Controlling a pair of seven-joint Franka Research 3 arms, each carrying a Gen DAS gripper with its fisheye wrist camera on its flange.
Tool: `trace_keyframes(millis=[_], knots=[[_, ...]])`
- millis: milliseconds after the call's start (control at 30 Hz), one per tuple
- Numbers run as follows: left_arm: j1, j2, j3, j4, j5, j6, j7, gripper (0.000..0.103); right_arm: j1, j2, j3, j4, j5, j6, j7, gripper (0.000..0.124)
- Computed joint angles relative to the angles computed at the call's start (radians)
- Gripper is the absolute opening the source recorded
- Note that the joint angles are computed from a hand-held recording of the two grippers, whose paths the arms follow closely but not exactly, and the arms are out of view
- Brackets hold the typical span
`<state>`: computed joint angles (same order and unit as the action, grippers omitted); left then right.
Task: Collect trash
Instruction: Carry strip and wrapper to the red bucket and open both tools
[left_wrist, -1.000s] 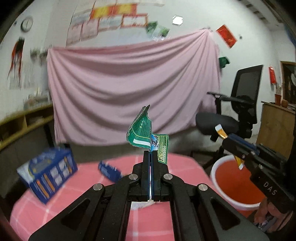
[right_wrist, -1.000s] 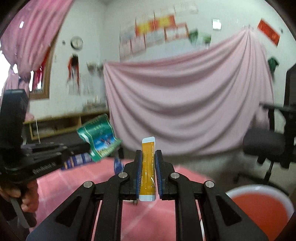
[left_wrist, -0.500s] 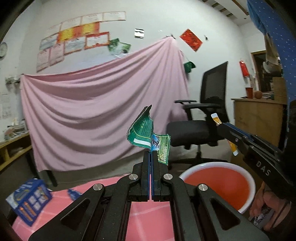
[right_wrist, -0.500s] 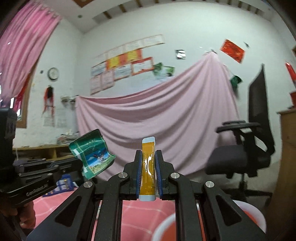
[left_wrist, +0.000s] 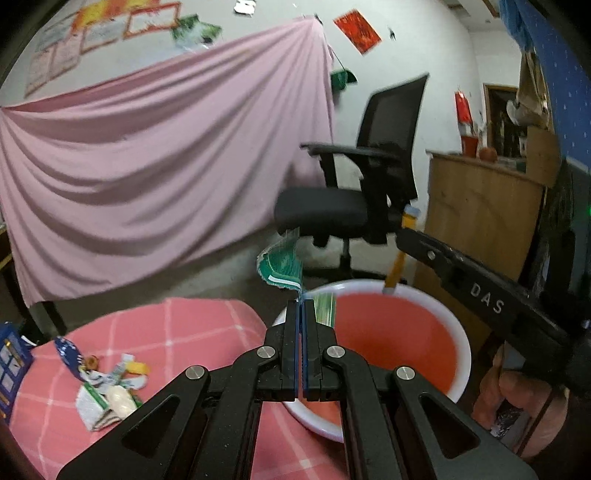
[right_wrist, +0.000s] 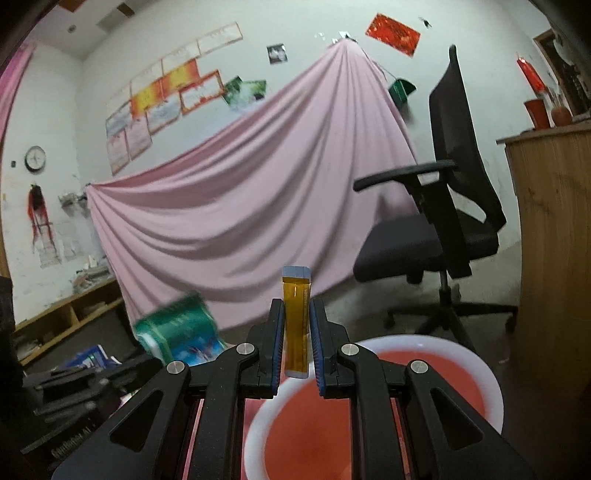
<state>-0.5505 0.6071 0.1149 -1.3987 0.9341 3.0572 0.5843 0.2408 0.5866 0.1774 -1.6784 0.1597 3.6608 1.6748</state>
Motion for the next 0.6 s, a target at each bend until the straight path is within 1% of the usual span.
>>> trace_keyframes(millis=[33, 133, 200, 300, 333, 367, 400, 467, 533, 600], knots=[[0.04, 0.016, -0.06, 0.021, -0.046, -0.021, 0.069, 0.0, 0.002, 0.001, -0.002, 0.002, 0.004, -0.013, -0.001, 0.012], [0.106, 0.062, -0.171, 0.073, -0.173, -0.063, 0.215, 0.0, 0.018, -0.003, -0.018, 0.005, 0.042, -0.052, -0.015, 0.012], [0.13, 0.08, -0.212, 0.095, -0.243, -0.084, 0.278, 0.0, 0.021, -0.004, -0.021, 0.006, 0.059, -0.073, -0.018, 0.013], [0.153, 0.096, -0.247, 0.112, -0.328, -0.094, 0.34, 0.0, 0.024, -0.001, -0.027, 0.018, 0.083, -0.104, -0.025, 0.013], [0.156, 0.095, -0.25, 0.108, -0.35, -0.095, 0.352, 0.0, 0.027, 0.0, -0.031, 0.021, 0.092, -0.112, -0.029, 0.018], [0.159, 0.096, -0.254, 0.112, -0.374, -0.103, 0.365, 0.0, 0.031, 0.0, -0.034, 0.023, 0.1, -0.118, -0.034, 0.026], [0.16, 0.09, -0.251, 0.101, -0.393, -0.101, 0.37, 0.0, 0.023, 0.001, -0.024, 0.022, 0.094, -0.117, -0.033, 0.032], [0.166, 0.078, -0.25, 0.082, -0.435, -0.097, 0.379, 0.0, 0.033, 0.0, -0.033, 0.023, 0.107, -0.119, -0.044, 0.032], [0.16, 0.057, -0.228, 0.047, -0.457, -0.078, 0.361, 0.0, 0.033, 0.002, -0.032, 0.025, 0.11, -0.115, -0.05, 0.034], [0.132, 0.028, -0.17, 0.001, -0.451, -0.042, 0.304, 0.0, 0.047, 0.002, -0.044, 0.026, 0.127, -0.108, -0.061, 0.039]])
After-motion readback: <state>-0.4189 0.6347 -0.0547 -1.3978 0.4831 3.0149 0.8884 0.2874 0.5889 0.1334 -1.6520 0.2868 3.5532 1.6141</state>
